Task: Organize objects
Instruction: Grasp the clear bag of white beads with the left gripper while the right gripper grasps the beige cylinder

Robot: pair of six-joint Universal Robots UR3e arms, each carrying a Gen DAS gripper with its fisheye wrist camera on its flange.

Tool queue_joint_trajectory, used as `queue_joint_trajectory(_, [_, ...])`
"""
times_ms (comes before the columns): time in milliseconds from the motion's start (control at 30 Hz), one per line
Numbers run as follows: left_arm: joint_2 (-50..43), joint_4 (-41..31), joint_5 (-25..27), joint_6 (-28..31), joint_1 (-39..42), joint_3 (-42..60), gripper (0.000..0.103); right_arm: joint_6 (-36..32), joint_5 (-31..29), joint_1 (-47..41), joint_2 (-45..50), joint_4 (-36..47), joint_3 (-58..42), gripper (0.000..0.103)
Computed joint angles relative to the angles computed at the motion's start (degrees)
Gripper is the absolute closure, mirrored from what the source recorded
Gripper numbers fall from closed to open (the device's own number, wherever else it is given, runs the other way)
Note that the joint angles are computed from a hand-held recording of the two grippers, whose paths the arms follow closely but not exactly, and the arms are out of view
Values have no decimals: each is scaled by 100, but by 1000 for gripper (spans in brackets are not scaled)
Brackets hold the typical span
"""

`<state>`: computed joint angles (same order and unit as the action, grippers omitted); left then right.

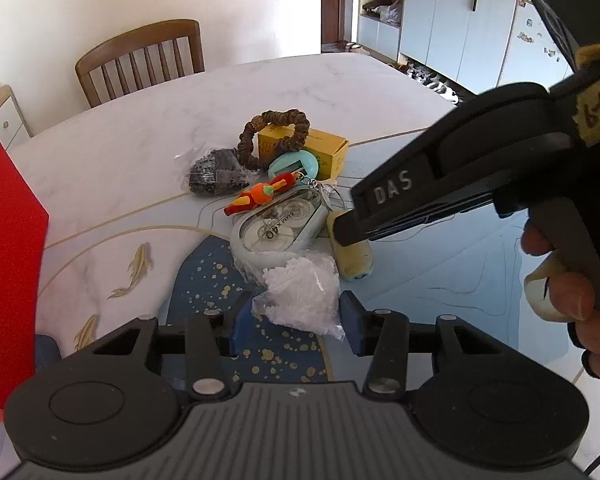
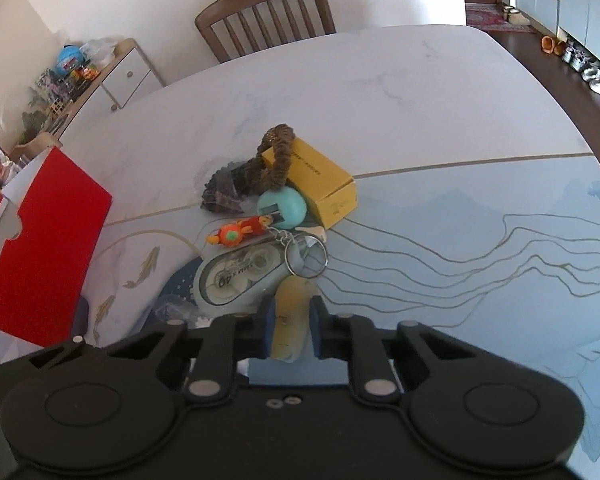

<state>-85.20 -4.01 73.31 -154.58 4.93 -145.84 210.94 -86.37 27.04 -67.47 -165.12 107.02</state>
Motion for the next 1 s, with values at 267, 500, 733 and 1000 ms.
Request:
queue_joint_trajectory(267, [605,-714,-251,119,413,-104,68,-26,-109,38,-97,-76,112,98])
queue_joint_trajectory(500, [1045,-1025,-306,251,747,-319,69,-13,-241,130,82,-14,-95,82])
queue_joint_trajectory(733, [1121,-1006,-298,219,818,-406,71,-130,-433,291,335,298,-542,75])
queue_joint_trajectory(1000, [1313,-1239,-390,233,970,-446,76,-256,-500,360,348,241,-559,79])
